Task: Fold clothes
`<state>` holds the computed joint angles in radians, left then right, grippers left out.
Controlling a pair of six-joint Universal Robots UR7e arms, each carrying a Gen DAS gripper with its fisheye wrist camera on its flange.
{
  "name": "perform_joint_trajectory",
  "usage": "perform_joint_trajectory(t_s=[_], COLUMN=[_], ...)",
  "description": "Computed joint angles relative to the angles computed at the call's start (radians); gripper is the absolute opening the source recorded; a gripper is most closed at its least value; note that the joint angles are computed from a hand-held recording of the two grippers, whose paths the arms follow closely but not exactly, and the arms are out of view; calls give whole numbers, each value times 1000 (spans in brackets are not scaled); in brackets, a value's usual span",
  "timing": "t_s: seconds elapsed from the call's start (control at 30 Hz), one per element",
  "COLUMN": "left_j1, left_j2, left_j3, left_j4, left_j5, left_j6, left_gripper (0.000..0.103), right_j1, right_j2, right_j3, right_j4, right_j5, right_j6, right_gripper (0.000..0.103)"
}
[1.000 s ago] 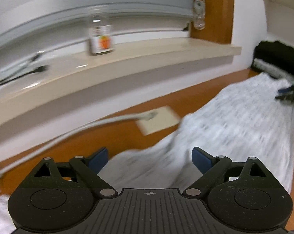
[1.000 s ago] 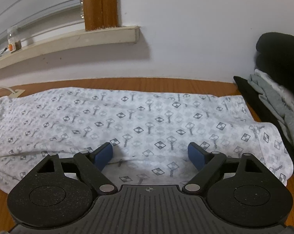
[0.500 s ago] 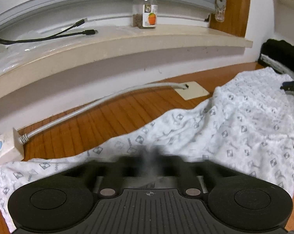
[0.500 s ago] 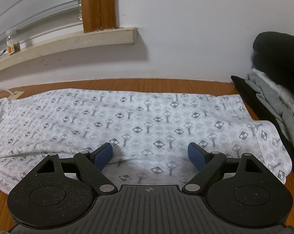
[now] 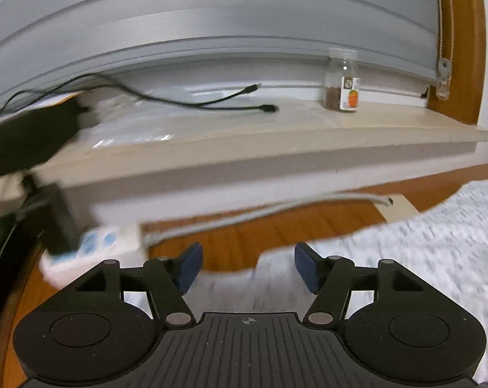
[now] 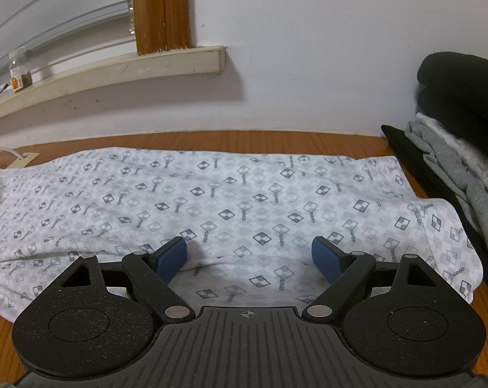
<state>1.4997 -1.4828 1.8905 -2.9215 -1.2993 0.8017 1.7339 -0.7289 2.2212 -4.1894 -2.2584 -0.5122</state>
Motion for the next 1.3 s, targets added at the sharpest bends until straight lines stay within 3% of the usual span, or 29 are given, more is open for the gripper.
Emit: perform_joint_trajectory(t_s=[0.07, 0.3, 0.4, 0.43, 0.5, 0.53, 0.73, 0.8, 0.83, 0.87, 0.93, 0.97, 1.07, 1.2, 1.3], left_j1=[20, 78, 118, 133, 153, 161, 125, 99, 86, 74, 36, 14, -53, -139, -205], left_j2=[-44, -152, -164, -166, -165, -164, -174, -189, -201, -211, -231, -239, -258, -288, -308], left_j3=[30, 134, 127, 119, 105, 98, 105, 131, 146, 161, 199, 219, 278, 368, 438], left_j4=[-7, -78, -50, -38, -28, -27, -39, -57, -58, -57, -53, -50, -40, -29, -35], left_j5=[5, 100, 74, 50, 17, 5, 50, 59, 50, 39, 30, 32, 34, -20, -41], left_j6=[3, 45, 7, -4, -14, -16, -26, -29, -31, -28, -19, -15, -8, -22, -25], left_gripper=[78, 79, 78, 70, 35, 13, 18, 40, 59, 74, 77, 77, 79, 79, 71], right_j1=[1, 4, 7, 9, 8, 7, 13, 21, 26, 33, 45, 51, 88, 153, 186], right_j2=[0, 2, 7, 9, 8, 6, 19, 35, 44, 50, 53, 51, 79, 126, 157], right_j3=[0, -3, -7, -9, -9, -8, -14, -20, -23, -21, -5, 8, 4, -32, -59], right_j4=[-1, 0, -6, -8, -6, -3, -27, -64, -83, -95, -99, -89, -70, 25, 105], right_j5=[-1, -9, -19, -24, -26, -25, -36, -42, -46, -41, -4, 35, 106, 155, 202], right_j6=[0, -4, -10, -11, -8, -4, -30, -66, -85, -84, -47, -21, -11, -5, 20], right_gripper=[84, 85, 86, 87, 88, 89, 88, 85, 77, 62, 39, 31, 30, 30, 30])
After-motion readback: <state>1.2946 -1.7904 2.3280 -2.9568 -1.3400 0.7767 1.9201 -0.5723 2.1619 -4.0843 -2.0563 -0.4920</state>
